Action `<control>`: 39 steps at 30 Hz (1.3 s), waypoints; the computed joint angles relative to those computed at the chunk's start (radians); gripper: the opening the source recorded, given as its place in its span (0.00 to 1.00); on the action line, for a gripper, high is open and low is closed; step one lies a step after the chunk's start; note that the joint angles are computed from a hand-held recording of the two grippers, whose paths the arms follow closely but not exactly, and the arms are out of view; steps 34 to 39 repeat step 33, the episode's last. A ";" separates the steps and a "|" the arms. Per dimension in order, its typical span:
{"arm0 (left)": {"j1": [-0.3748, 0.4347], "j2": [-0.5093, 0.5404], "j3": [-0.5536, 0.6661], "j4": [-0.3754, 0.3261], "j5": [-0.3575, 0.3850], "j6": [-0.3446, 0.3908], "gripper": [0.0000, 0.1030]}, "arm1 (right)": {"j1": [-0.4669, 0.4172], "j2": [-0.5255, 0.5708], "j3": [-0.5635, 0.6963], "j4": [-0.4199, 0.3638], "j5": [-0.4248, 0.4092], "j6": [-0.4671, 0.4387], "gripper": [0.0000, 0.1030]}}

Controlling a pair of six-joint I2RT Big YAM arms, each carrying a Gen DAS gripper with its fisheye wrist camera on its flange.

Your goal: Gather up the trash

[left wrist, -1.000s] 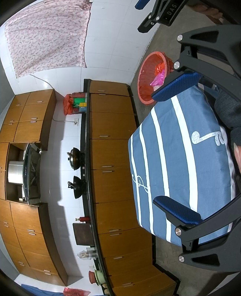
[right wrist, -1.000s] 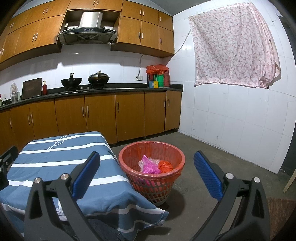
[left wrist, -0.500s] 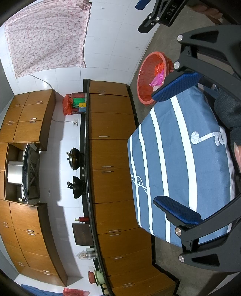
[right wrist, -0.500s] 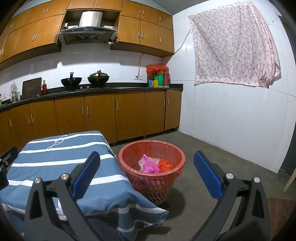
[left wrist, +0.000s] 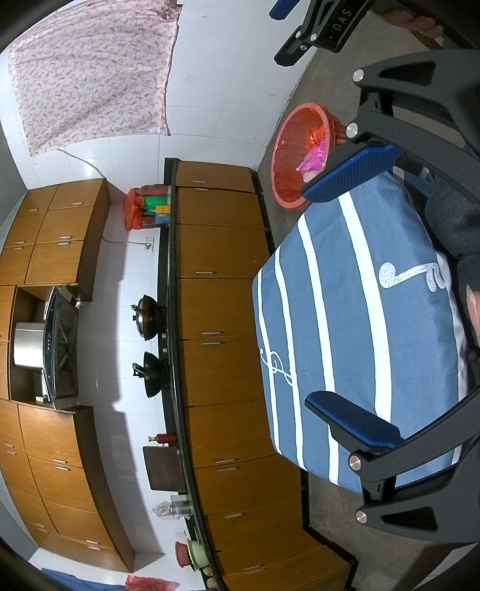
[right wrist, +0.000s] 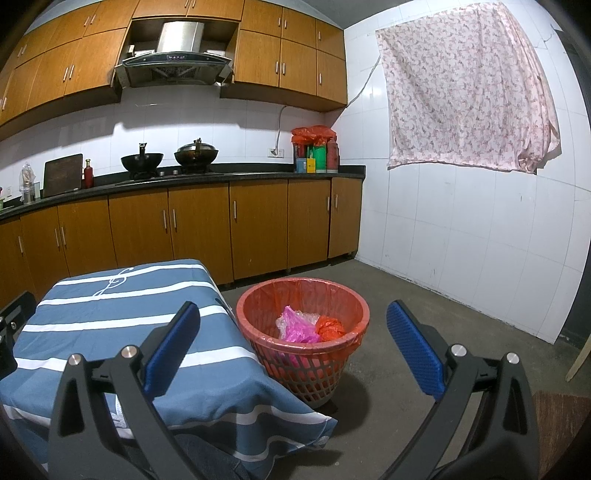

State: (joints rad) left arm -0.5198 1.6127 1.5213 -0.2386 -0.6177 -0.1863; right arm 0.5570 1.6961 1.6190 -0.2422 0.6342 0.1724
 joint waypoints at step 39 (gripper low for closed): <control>-0.008 -0.010 -0.021 -0.005 -0.007 -0.013 0.98 | 0.000 0.003 -0.002 -0.004 -0.002 0.010 0.96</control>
